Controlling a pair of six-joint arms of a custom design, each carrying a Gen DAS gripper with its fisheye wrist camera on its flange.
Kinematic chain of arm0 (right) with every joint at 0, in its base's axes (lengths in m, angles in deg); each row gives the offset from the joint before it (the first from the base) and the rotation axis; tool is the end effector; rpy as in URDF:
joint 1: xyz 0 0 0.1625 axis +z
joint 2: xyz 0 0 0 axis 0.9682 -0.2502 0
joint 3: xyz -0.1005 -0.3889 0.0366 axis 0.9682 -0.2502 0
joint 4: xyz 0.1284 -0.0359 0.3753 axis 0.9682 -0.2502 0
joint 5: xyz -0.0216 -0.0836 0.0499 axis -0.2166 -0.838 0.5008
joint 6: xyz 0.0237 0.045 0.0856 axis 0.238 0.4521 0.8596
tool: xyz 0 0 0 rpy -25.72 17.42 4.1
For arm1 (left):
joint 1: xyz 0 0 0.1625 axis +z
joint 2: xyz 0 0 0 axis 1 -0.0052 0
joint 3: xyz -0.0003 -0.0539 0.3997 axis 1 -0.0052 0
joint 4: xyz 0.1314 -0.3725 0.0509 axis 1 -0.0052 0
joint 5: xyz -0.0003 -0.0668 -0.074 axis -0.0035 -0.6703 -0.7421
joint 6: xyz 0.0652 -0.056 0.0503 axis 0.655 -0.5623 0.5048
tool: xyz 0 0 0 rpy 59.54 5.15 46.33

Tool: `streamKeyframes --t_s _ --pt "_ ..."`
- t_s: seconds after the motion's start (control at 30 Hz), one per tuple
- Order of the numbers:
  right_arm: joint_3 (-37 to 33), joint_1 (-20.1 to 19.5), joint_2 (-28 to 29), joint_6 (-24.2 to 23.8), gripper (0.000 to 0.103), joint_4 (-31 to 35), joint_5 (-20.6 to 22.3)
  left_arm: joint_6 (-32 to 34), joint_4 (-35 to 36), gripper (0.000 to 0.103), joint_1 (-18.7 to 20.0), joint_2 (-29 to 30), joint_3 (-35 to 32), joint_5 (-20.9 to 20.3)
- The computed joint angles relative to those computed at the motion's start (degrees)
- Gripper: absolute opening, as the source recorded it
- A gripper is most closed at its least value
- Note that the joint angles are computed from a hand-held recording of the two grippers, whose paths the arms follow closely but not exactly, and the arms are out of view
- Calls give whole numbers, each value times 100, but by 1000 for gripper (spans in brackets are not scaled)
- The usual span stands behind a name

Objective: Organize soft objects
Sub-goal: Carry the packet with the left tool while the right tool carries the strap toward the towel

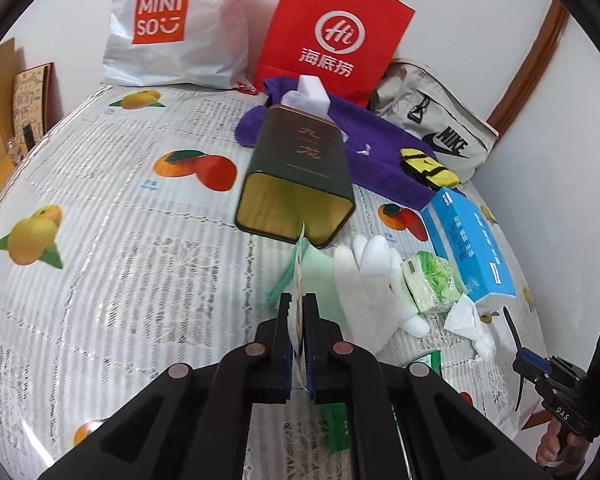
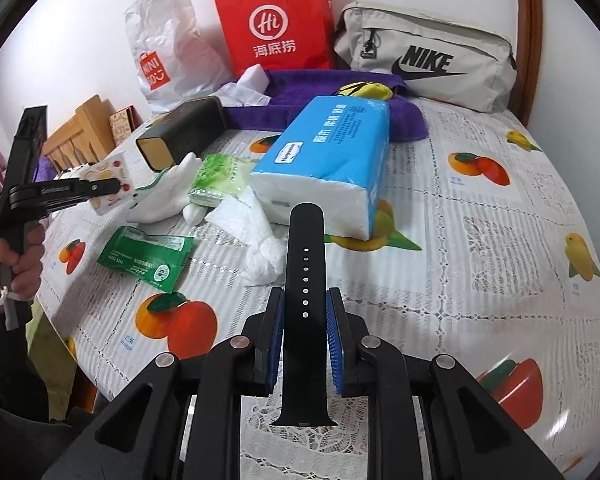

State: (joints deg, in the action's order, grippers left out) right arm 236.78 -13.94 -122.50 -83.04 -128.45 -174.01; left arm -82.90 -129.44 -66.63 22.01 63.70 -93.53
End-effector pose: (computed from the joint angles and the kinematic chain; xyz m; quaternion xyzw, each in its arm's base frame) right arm 0.0041 -0.2698 0.3231 0.2390 -0.8951 0.2688 0.2636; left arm -0.2628 -0.3339 0.0688 0.0846 0.9184 -0.3261 0.2075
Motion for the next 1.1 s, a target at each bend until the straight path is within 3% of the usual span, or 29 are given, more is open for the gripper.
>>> streamKeyframes --t_s 0.43,0.63,0.9,1.1 --pt "-411 814 105 289 20 389 -130 -114 520 5 -11 -361 -225 179" --pt "-837 1424 788 569 21 31 -342 152 792 5 106 -362 -648 326" --pt "-1823 2120 2176 930 20 -526 -678 776 902 5 426 -148 -1374 409" --pt "-2664 2398 3121 1104 20 -698 -794 1277 773 5 762 159 -1963 240"
